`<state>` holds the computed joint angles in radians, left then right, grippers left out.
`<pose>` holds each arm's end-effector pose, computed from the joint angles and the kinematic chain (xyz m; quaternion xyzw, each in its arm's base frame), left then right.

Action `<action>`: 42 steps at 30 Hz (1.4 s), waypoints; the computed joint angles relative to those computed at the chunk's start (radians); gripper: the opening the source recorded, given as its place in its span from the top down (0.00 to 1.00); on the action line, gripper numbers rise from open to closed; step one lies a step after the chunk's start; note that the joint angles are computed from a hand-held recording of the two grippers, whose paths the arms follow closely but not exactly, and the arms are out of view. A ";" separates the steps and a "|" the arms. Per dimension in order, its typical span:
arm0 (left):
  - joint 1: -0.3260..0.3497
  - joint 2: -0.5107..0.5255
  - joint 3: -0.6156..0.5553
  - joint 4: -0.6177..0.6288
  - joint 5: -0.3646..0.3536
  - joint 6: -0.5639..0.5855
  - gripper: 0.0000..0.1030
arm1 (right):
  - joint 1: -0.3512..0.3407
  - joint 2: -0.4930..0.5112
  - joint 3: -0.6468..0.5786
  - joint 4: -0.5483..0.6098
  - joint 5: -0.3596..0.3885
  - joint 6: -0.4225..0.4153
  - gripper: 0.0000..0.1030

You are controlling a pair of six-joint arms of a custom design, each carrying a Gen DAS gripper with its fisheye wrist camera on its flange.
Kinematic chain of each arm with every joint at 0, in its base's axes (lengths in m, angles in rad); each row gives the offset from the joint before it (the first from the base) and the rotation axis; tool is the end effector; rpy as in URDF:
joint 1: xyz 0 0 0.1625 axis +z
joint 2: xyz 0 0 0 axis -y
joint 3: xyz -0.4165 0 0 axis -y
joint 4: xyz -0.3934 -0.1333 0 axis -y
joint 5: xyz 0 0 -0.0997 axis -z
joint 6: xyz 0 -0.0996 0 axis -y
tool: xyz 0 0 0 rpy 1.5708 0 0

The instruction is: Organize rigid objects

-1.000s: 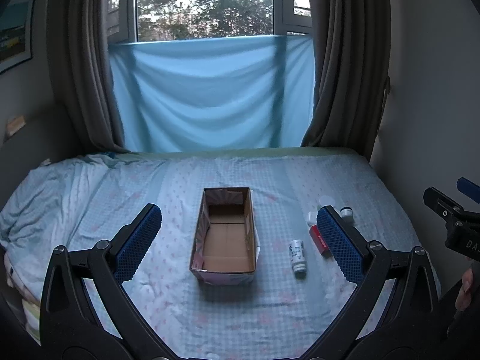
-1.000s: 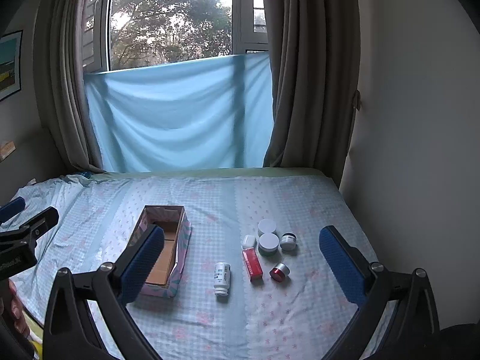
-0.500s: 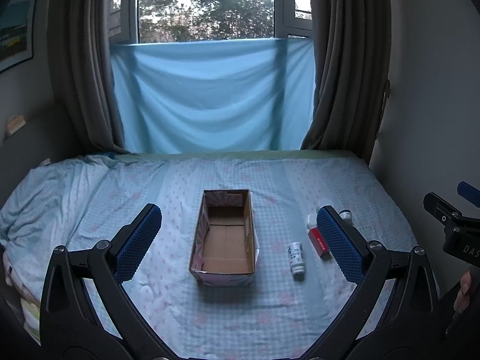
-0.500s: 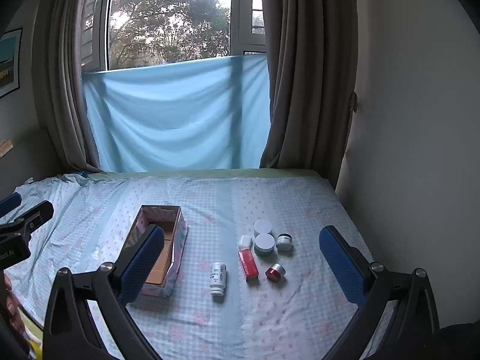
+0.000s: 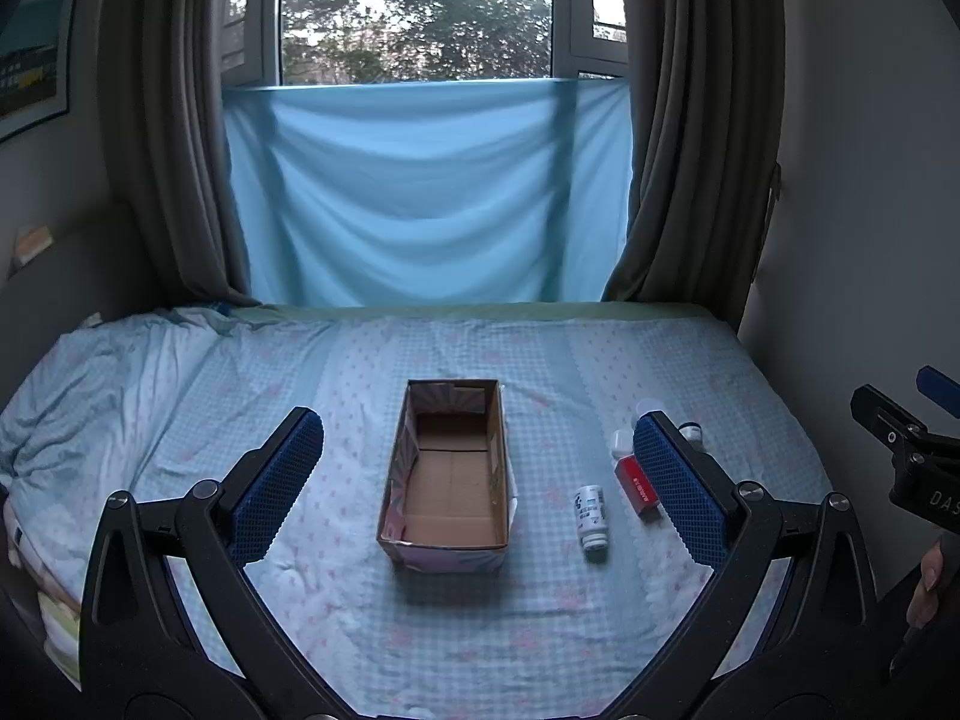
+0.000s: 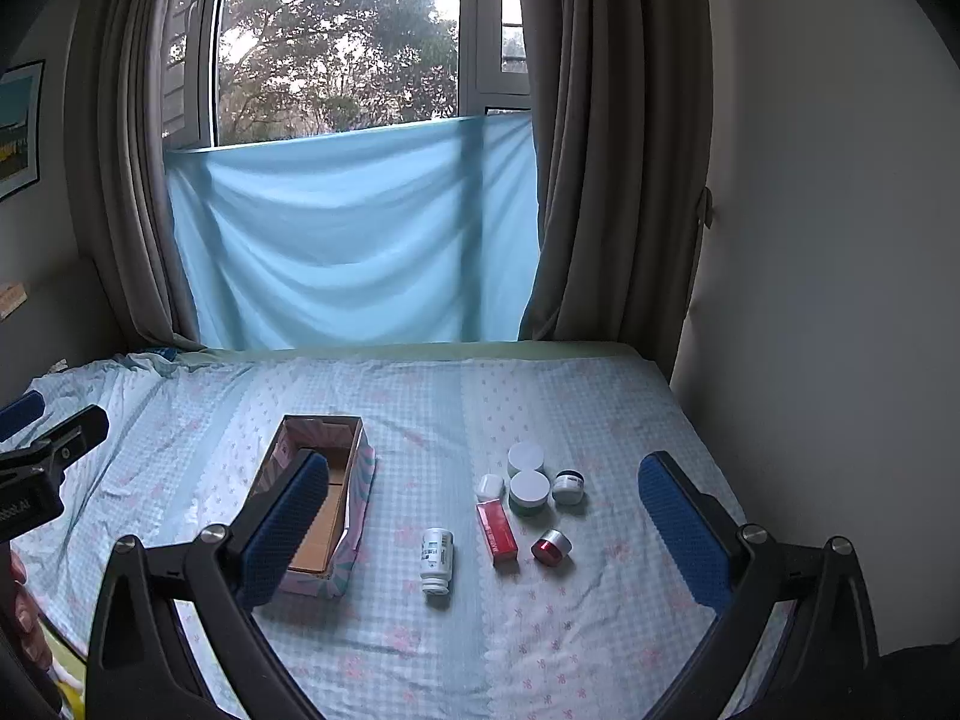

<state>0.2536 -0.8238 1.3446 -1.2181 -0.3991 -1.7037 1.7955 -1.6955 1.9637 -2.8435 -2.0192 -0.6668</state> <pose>-0.5810 -0.3831 0.1711 0.0845 0.7859 -0.4788 0.3820 0.1896 -0.4252 0.5075 0.2719 -0.8172 0.4152 0.2930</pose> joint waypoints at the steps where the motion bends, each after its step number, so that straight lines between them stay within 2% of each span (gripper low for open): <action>1: 0.000 0.000 0.000 0.000 0.000 0.000 0.01 | 0.001 0.001 0.000 0.000 -0.002 0.001 0.00; 14: 0.004 0.017 -0.012 -0.025 -0.003 0.015 0.01 | -0.007 -0.002 -0.011 0.020 0.010 -0.001 0.00; 20: 0.022 0.047 -0.044 -0.084 -0.037 0.060 0.01 | -0.019 0.009 -0.051 0.079 0.008 0.021 0.00; 25: 0.058 0.012 0.028 -0.260 -0.093 0.140 0.01 | -0.052 0.039 -0.090 0.133 0.010 0.019 0.00; 30: 0.119 -0.071 0.176 -0.456 -0.154 0.214 0.01 | -0.070 0.100 -0.109 0.134 -0.027 0.034 0.00; 32: 0.152 -0.119 0.252 -0.552 -0.177 0.257 0.01 | -0.073 0.129 -0.113 0.131 -0.045 0.076 0.00; 36: 0.228 -0.191 0.359 -0.666 -0.218 0.328 0.01 | -0.084 0.186 -0.132 0.157 -0.063 0.185 0.00; 42: 0.391 -0.257 0.496 -0.934 -0.321 0.530 0.01 | -0.093 0.297 -0.139 0.132 -0.123 0.299 0.00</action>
